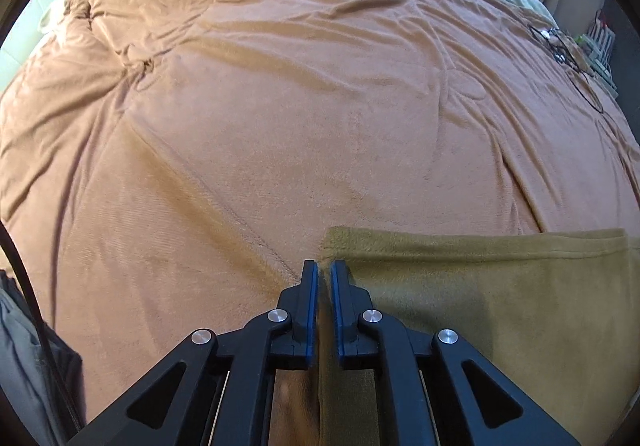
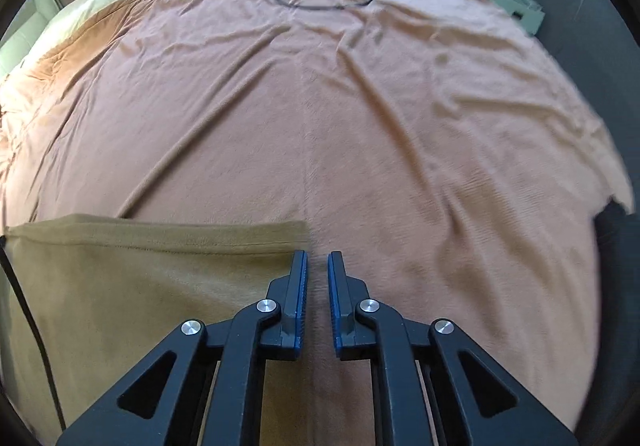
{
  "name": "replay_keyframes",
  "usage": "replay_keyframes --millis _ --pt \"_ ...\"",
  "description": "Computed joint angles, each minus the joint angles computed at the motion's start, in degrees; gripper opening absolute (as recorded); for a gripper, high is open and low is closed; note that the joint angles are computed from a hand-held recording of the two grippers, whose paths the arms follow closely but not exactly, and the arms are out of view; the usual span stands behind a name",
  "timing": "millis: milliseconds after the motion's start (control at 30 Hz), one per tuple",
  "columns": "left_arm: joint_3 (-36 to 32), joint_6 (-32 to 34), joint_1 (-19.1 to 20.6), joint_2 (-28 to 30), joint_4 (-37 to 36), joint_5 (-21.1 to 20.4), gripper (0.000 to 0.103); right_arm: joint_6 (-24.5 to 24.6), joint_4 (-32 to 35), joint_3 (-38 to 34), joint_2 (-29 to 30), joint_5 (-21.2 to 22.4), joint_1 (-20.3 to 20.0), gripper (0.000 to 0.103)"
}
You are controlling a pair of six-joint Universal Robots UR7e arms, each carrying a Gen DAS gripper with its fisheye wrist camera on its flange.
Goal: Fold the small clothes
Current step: 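Smooth the folded brown shirt flat with both open grippers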
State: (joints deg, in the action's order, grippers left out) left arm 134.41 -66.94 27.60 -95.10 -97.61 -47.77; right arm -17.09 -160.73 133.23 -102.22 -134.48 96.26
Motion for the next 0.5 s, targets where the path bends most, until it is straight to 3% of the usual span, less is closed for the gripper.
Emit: replay_keyframes --millis 100,167,233,500 --pt "-0.45 -1.44 -1.96 -1.67 2.44 -0.92 0.011 1.1 2.78 0.62 -2.37 0.63 2.36 0.01" --pt "-0.23 -2.54 -3.67 -2.92 3.2 -1.92 0.011 1.46 4.29 1.02 -3.56 0.34 3.82 0.021" --pt "-0.09 -3.38 -5.13 -3.46 3.7 -3.01 0.011 1.91 6.31 1.64 -5.12 1.07 4.95 0.044" --pt "1.69 -3.48 -8.55 -2.77 1.49 -7.55 0.011 1.84 11.38 4.35 -9.05 1.24 8.73 0.045"
